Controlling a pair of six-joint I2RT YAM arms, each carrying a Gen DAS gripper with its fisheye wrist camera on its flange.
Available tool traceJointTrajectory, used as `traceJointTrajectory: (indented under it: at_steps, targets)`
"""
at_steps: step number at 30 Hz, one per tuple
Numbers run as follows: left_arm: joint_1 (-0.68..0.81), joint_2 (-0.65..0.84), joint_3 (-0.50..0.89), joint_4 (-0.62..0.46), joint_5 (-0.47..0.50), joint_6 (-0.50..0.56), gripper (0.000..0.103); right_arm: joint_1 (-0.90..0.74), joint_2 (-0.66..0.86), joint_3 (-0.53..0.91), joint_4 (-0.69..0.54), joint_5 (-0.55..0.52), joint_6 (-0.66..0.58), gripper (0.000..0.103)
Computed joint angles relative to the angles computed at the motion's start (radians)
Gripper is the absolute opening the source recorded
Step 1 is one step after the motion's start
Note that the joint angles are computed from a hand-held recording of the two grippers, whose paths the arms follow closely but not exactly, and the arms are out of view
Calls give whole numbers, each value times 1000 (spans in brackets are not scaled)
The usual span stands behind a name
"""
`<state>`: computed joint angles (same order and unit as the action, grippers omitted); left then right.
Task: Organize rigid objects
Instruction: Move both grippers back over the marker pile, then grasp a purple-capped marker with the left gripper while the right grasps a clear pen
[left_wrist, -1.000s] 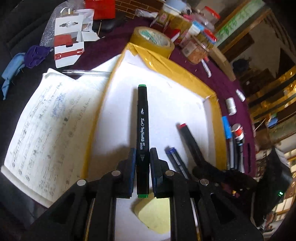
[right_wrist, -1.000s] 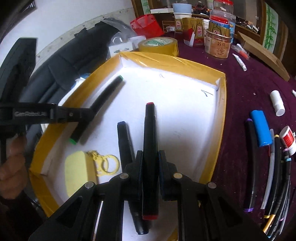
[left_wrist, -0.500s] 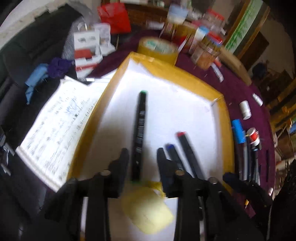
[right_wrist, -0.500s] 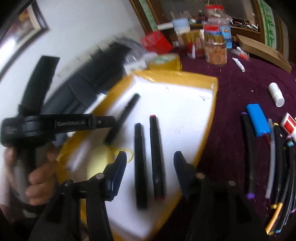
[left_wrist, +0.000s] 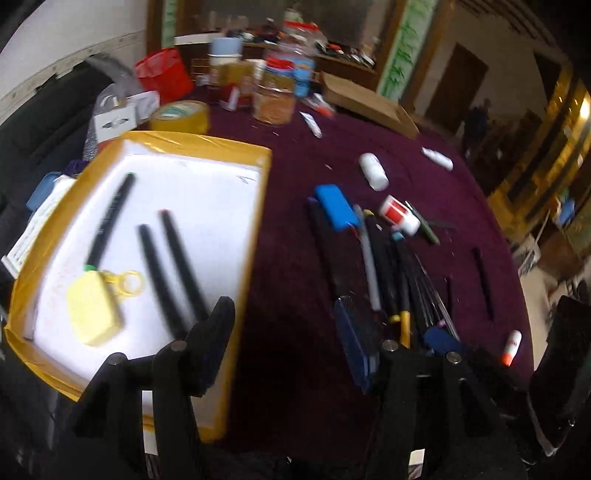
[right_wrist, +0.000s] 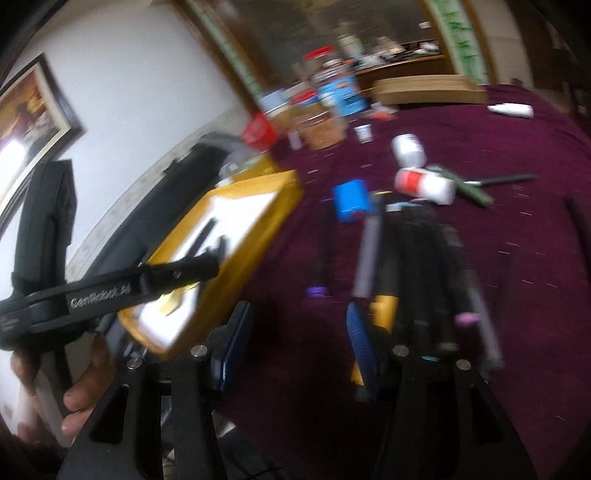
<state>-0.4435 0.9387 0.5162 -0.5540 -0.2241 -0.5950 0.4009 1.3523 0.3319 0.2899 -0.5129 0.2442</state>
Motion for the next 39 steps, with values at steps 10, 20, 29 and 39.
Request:
traceJointTrajectory:
  at_steps: [10, 20, 29, 39]
  targets:
    - [-103, 137, 18, 63, -17, -58, 55, -71, 32, 31, -76, 24, -91, 48]
    - [51, 50, -43, 82, 123, 30, 55, -64, 134, 123, -123, 78, -33, 39]
    - [-4, 137, 3, 129, 104, 59, 55, -181, 210, 208, -169, 102, -59, 31]
    - [-10, 528, 206, 190, 36, 128, 30, -208, 280, 251, -218, 152, -202, 11]
